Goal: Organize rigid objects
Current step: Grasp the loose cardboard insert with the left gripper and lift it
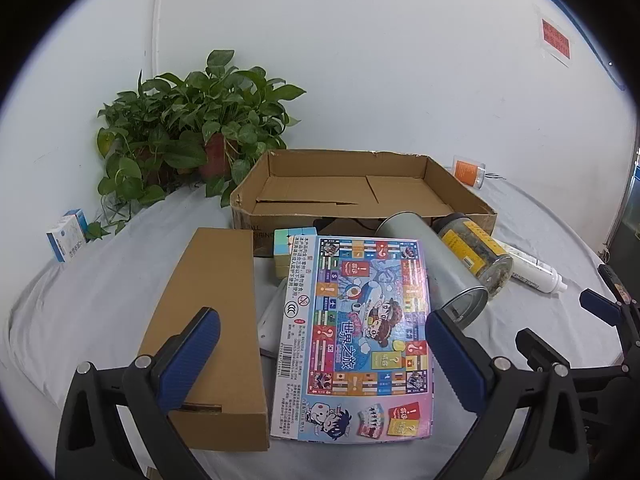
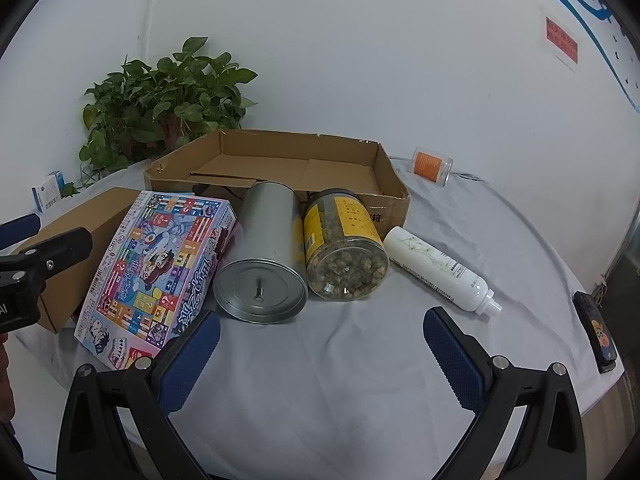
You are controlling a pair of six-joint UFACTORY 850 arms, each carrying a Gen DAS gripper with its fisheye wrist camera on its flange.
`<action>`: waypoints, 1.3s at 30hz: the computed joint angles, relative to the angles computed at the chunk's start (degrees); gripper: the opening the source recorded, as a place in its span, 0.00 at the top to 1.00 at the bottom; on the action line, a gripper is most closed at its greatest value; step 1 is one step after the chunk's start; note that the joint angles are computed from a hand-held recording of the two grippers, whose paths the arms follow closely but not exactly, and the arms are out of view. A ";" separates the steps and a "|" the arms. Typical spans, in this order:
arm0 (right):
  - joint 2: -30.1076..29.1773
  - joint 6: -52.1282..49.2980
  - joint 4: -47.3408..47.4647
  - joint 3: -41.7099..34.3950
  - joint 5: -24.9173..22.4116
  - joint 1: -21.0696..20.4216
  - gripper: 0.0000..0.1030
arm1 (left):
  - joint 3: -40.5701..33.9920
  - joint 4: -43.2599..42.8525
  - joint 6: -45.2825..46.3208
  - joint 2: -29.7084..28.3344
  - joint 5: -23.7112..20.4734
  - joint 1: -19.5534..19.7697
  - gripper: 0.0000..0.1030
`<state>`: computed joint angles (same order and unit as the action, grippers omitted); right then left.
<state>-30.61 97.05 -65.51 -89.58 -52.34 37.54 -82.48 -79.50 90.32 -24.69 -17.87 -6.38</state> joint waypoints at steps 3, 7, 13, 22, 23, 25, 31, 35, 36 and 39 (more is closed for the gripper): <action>-0.89 -1.67 1.31 -1.22 -0.21 -0.31 0.01 | -0.86 0.96 -1.53 -0.66 -0.60 0.08 0.01; -2.14 -3.96 2.64 -2.95 -0.28 -0.59 0.01 | -2.35 2.54 -4.09 -1.65 -2.02 0.30 0.01; -4.01 -7.35 3.56 -6.13 -0.18 -0.59 0.01 | -5.15 9.57 -12.39 -3.46 -5.07 1.38 0.01; -6.87 -16.42 5.24 -11.78 9.25 1.08 0.06 | -9.84 17.83 -23.04 -6.14 -11.28 7.16 0.01; -7.46 -18.67 6.22 -13.06 11.21 1.46 0.06 | -11.05 19.15 -25.23 -7.04 -13.47 8.12 0.01; -8.75 -23.73 10.59 -15.74 16.66 1.85 0.06 | -14.26 21.96 -29.92 -9.55 -18.65 9.93 0.01; -17.85 -45.17 32.85 -31.43 21.40 2.73 0.06 | -25.59 22.50 -36.91 -18.80 -39.02 12.87 0.22; -24.55 -49.51 37.86 -43.36 14.86 3.12 0.07 | -24.63 21.04 -33.46 -17.73 -39.76 12.41 0.27; -25.99 -50.90 39.30 -46.04 13.06 2.95 0.07 | -25.03 20.54 -32.45 -17.96 -40.84 12.51 0.27; -31.71 -54.83 43.29 -56.04 7.03 2.44 0.05 | -26.97 18.12 -29.63 -19.39 -46.74 13.14 0.28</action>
<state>-62.32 42.22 -22.22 -145.62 -45.31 39.98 -109.45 -61.38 60.69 -44.08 -64.62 6.77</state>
